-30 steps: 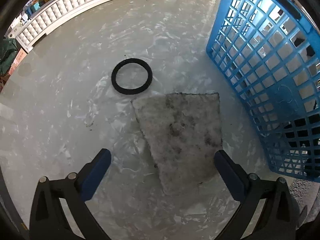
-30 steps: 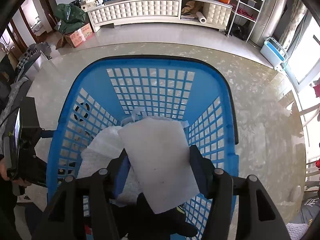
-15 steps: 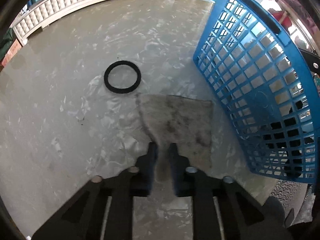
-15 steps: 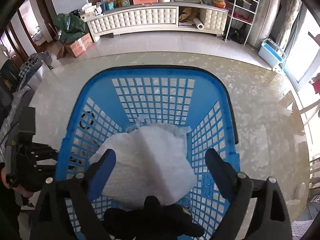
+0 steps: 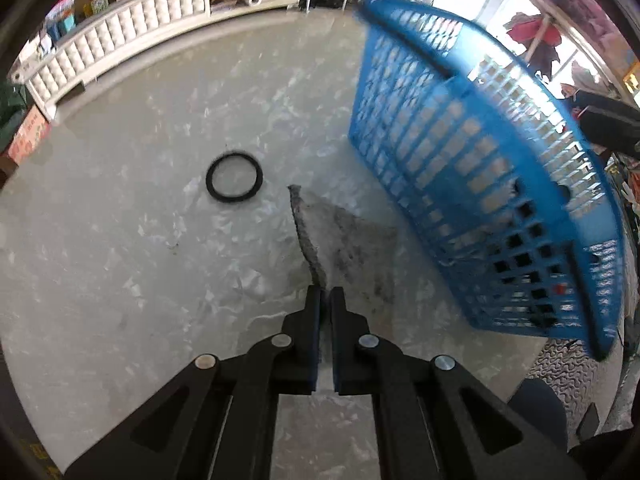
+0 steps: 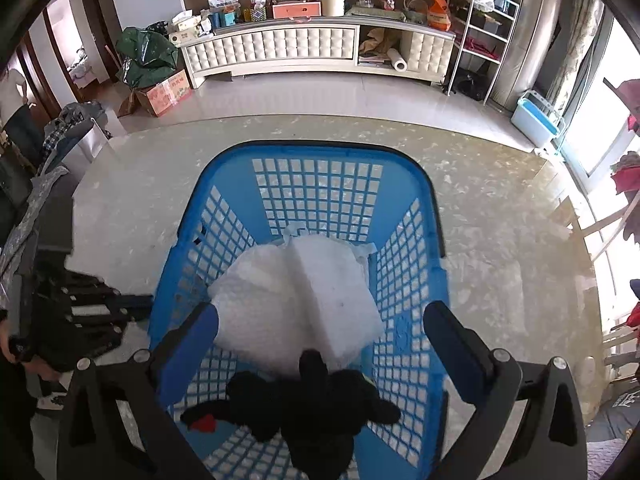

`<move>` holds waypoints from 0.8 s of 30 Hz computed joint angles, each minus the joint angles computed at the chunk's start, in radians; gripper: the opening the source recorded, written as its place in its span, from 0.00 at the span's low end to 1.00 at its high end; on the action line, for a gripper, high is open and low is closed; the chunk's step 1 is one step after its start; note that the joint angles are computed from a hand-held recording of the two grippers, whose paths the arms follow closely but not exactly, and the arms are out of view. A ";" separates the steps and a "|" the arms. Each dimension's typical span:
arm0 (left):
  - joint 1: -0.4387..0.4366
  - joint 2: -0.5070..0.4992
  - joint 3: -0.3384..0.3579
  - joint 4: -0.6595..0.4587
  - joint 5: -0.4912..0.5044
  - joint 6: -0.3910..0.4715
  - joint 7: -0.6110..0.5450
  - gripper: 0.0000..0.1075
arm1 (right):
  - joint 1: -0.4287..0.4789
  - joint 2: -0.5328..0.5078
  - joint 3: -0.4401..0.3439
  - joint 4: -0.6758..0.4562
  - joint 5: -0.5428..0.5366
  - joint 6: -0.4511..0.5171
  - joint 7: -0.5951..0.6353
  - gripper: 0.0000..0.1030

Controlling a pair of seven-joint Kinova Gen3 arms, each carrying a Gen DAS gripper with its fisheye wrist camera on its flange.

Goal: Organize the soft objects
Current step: 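Lift the grey felt pad with the left tool and carry it over the basket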

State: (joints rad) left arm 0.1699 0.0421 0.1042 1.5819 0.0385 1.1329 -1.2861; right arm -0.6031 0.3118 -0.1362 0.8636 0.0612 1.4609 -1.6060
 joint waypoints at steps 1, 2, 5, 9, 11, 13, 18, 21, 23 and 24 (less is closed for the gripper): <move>-0.008 -0.011 0.005 -0.004 -0.004 0.006 -0.006 0.03 | 0.000 -0.009 0.001 0.008 0.005 -0.002 0.002 1.00; 0.002 -0.023 0.002 -0.017 -0.011 0.017 -0.003 0.03 | 0.000 -0.019 0.002 0.019 0.012 -0.005 0.006 1.00; 0.013 -0.047 0.013 -0.051 -0.032 0.045 0.010 0.03 | 0.006 -0.044 0.003 0.047 0.030 -0.008 0.013 1.00; 0.025 -0.086 0.030 -0.102 -0.061 0.100 0.026 0.03 | 0.012 -0.064 -0.001 0.065 0.039 0.003 0.004 1.00; 0.033 -0.101 0.049 -0.126 -0.083 0.127 0.049 0.03 | 0.017 -0.080 -0.004 0.082 0.040 0.000 0.000 1.00; 0.041 -0.111 0.054 -0.163 -0.102 0.156 0.052 0.03 | 0.017 -0.089 -0.008 0.093 0.042 0.003 -0.007 1.00; 0.047 -0.133 0.071 -0.218 -0.159 0.195 0.067 0.03 | 0.009 -0.093 -0.015 0.110 0.065 0.015 -0.028 1.00; 0.049 -0.140 0.075 -0.242 -0.166 0.203 0.061 0.03 | 0.026 -0.102 -0.015 0.138 0.046 0.003 -0.036 1.00; 0.053 -0.139 0.079 -0.269 -0.167 0.211 0.053 0.03 | 0.039 -0.114 -0.015 0.161 0.033 -0.008 -0.042 1.00; 0.055 -0.137 0.082 -0.284 -0.168 0.216 0.050 0.03 | 0.046 -0.119 -0.016 0.171 0.025 -0.014 -0.045 1.00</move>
